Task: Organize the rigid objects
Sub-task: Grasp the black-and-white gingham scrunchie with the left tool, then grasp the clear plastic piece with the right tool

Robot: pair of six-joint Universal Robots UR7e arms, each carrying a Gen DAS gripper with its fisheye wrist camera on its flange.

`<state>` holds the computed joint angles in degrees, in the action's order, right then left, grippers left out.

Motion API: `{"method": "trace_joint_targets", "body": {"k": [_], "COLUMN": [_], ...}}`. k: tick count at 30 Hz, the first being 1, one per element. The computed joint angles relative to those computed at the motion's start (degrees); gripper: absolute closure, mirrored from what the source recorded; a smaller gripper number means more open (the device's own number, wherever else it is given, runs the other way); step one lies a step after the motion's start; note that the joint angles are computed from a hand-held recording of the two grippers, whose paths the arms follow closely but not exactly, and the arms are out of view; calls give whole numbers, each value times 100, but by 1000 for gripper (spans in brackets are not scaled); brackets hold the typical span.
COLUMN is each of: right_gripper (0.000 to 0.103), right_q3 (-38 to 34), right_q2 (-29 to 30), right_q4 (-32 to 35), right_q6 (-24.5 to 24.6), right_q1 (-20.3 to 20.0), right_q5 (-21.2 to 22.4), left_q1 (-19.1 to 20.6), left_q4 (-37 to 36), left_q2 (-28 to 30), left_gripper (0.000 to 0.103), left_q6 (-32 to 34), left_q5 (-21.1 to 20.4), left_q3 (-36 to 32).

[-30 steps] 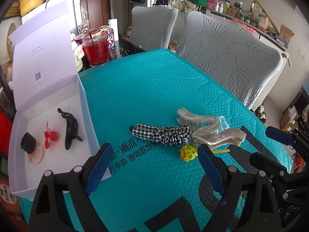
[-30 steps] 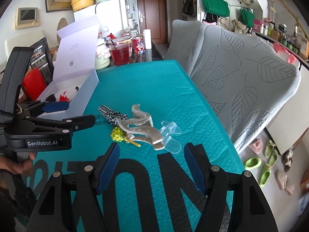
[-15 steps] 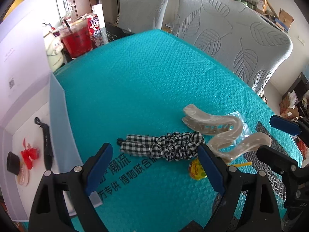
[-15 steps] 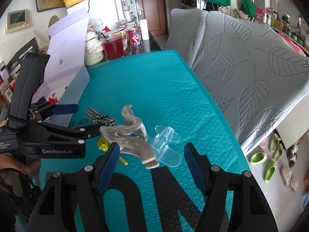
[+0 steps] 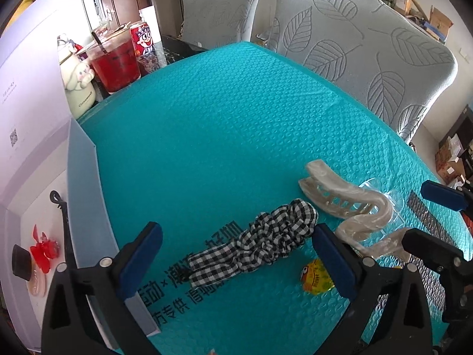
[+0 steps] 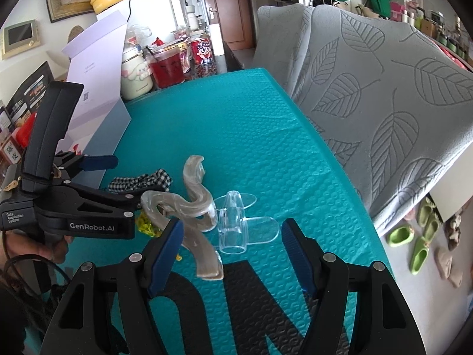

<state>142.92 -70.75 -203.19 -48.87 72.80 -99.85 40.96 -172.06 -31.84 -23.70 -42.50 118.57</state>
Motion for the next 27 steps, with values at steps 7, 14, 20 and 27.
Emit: {"method": "trace_joint_targets", "body": {"k": [7,14,20,27], "right_gripper": [34,34,34,34], "right_q3": [-8,7,39,12], "right_q2": [-26,-108,-191,-127], "right_q4": [34,81,75,19], "right_q6": [45,118,131,169], "right_q1": [-53,-150,-236,-293], "right_q5": [15,145,209,145], "left_q1": [-261,-234,-339,-406], "left_q4": [-120,-337,-479,-648], "left_q2": [222,296,343,194], "left_gripper": [4,47,72,79], "left_q6": [291,705,676,453], "left_q5": [383,7,134,-74], "left_q3": [9,18,129,393]}}
